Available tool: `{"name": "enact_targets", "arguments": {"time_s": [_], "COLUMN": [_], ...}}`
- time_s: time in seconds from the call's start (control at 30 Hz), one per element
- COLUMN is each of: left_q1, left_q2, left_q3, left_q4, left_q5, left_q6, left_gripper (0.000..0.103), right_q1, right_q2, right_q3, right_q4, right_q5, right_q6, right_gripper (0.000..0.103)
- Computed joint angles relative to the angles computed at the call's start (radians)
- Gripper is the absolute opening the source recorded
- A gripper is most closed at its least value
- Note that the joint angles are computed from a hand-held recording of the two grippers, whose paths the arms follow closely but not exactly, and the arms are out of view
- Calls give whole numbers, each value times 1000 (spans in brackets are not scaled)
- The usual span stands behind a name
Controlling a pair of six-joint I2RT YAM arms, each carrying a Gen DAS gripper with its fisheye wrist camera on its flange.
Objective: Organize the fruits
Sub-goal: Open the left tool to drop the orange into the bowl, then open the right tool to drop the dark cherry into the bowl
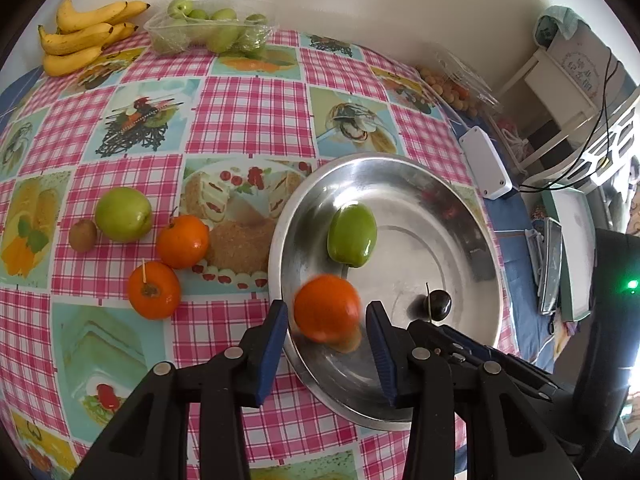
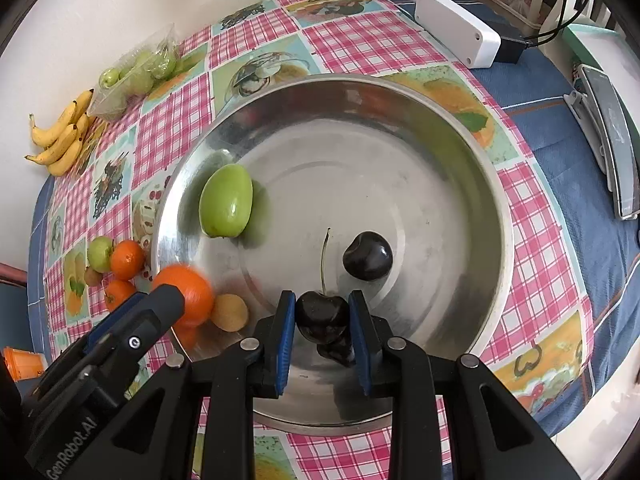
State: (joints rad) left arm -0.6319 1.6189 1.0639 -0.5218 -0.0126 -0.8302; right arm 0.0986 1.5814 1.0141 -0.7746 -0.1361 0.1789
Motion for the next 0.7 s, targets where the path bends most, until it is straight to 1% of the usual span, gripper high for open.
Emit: {"name": "enact_targets", "arguments": {"time_s": [0.4,0.53,0.7], "left_q1": [12,18,21], "left_q2": [-16,-22,-28], "left_q3": [-8,-13,-16], "left_q4": [-10,-16,-23], "left_q5": [2,2,2], "left_q6": [-6,-12,-19], "left_gripper": [45,48,49], "right_q1": [8,4,5], "right_q2": [-9,-6,-10], "right_q3": [2,2,-2], "right_q4": [8,9,13], "right_q5": [-10,-13,-12], "right_q6": [3,3,4], "right_gripper": [28,29,30]}}
